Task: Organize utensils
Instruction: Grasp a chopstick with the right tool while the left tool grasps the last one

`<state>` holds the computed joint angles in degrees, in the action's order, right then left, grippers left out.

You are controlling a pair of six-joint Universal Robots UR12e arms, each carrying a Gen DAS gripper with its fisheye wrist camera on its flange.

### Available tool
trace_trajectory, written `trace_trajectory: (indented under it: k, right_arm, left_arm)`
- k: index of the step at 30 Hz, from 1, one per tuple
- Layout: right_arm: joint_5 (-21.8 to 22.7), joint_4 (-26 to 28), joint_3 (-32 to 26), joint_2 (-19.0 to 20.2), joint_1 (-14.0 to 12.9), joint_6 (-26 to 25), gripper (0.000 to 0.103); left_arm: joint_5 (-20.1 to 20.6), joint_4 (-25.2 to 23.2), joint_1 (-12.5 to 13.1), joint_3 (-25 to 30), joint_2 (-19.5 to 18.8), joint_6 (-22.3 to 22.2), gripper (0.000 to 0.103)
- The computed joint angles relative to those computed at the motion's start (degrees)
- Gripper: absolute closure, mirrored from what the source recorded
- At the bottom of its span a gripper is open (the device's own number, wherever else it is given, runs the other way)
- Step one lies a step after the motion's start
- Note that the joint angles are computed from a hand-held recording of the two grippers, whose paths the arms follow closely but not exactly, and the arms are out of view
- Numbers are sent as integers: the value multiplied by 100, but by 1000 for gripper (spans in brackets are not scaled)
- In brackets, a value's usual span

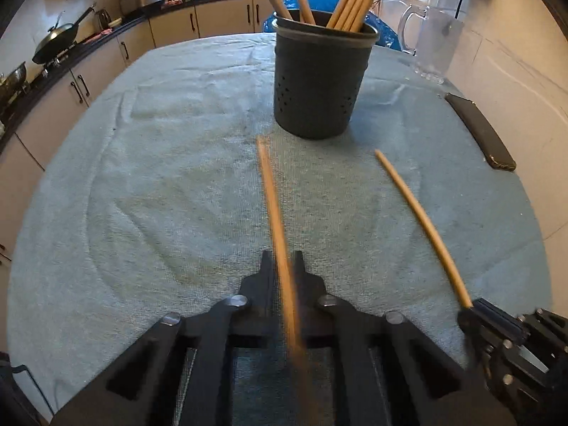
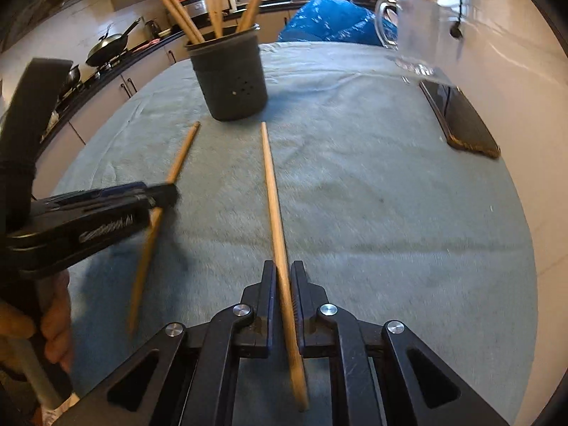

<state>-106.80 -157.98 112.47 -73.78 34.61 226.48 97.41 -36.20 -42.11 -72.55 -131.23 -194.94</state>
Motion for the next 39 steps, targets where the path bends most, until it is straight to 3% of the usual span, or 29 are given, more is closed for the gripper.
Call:
trace_trajectory:
  k: [8, 10, 12, 13, 14, 15, 19, 22, 27, 32, 36, 39]
  right_arm:
    - [301, 332, 200, -284, 95, 73, 95]
    - [505, 347, 331, -405, 97, 73, 95]
    - [706, 177, 470, -500, 78, 117, 91]
    - [768, 90, 510, -520, 61, 129, 79]
    - [787, 9, 533, -526, 50, 140, 66]
    - [724, -16, 529, -521, 54, 137, 63]
    - [688, 133, 394, -422, -6, 25, 62]
    - [728, 336, 227, -335, -101, -153, 62]
    - [939, 1054, -173, -199, -322, -511, 62]
    - [1032, 1864, -552, -59, -451, -900, 69]
    - [1057, 2494, -890, 80, -462, -1227, 71]
    - [1123, 2661, -1040, 158, -459, -1352, 82]
  left_arm:
    - [-792, -278, 175, -574, 451, 46, 97]
    - [-1245, -299, 287, -831, 635, 15, 97]
    - [-1605, -282, 372, -981, 744, -46, 97]
    - [-1647, -233, 388, -1037, 779, -70, 96]
    - [-1621, -175, 396, -1071, 800, -89, 96]
    - [-1546, -104, 389, -1067, 788, -101, 96]
    - [-1328, -121, 371, -988, 740, -138, 89]
    - [-1177, -332, 333, -797, 644, 101, 80]
    - [-1115, -714, 298, -457, 469, 597, 79]
    - [-957, -1001, 268, -134, 309, 898, 79]
    - [-764, -1175, 226, 42, 227, 1441, 79]
    - [-660, -1326, 192, 140, 189, 1684, 79]
